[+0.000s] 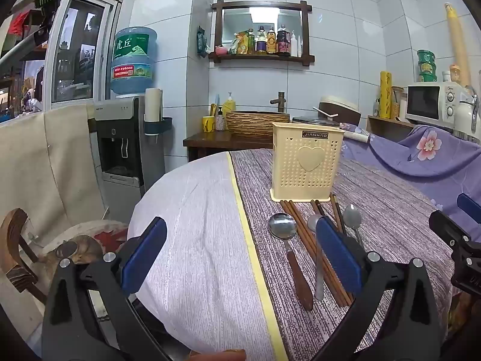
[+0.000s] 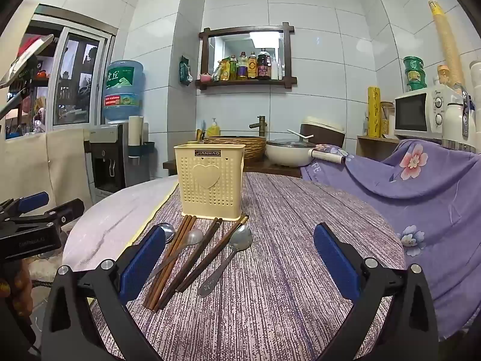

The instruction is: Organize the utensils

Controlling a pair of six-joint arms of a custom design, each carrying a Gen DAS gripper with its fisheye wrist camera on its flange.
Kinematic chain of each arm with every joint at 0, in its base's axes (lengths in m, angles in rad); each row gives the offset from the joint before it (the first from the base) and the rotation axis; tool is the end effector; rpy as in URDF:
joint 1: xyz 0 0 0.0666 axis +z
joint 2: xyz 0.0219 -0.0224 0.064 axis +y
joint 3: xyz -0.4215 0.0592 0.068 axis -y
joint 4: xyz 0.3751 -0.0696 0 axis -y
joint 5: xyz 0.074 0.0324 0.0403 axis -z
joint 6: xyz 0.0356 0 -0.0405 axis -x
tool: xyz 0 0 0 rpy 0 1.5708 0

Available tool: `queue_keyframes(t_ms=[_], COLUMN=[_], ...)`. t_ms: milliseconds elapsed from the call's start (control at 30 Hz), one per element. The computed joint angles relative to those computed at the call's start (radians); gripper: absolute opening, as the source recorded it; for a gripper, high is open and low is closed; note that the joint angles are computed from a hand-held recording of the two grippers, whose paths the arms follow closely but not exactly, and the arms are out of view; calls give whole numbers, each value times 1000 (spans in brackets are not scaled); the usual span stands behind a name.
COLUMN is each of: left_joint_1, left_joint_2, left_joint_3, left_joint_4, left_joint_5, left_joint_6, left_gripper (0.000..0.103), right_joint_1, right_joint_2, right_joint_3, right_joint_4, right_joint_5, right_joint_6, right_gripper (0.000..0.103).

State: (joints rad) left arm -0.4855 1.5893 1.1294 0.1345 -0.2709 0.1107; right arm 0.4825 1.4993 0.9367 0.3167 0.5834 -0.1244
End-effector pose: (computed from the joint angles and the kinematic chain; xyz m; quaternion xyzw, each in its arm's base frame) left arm 0.4786 -0.2422 0.3495 0.0726 0.8054 -0.0649 0.5846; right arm 0.4322 0.2038 0.3304 0.0396 0.7746 -0.0404 0.6299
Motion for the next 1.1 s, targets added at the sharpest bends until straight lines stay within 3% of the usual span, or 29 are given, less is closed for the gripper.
queue_keyframes(t_ms=[1100], left_joint_1=[2], left_joint_2=[5], left_joint_3=[-1], left_joint_4=[-8], left_joint_5=[-5], left_joint_6=[5], left_gripper=[98], right_joint_1=[1], right_joint_2=[6], right_joint_3=[10], right_joint_4=[-29], right_joint_5=[-2], right_joint_6=[-12], right_gripper=[97])
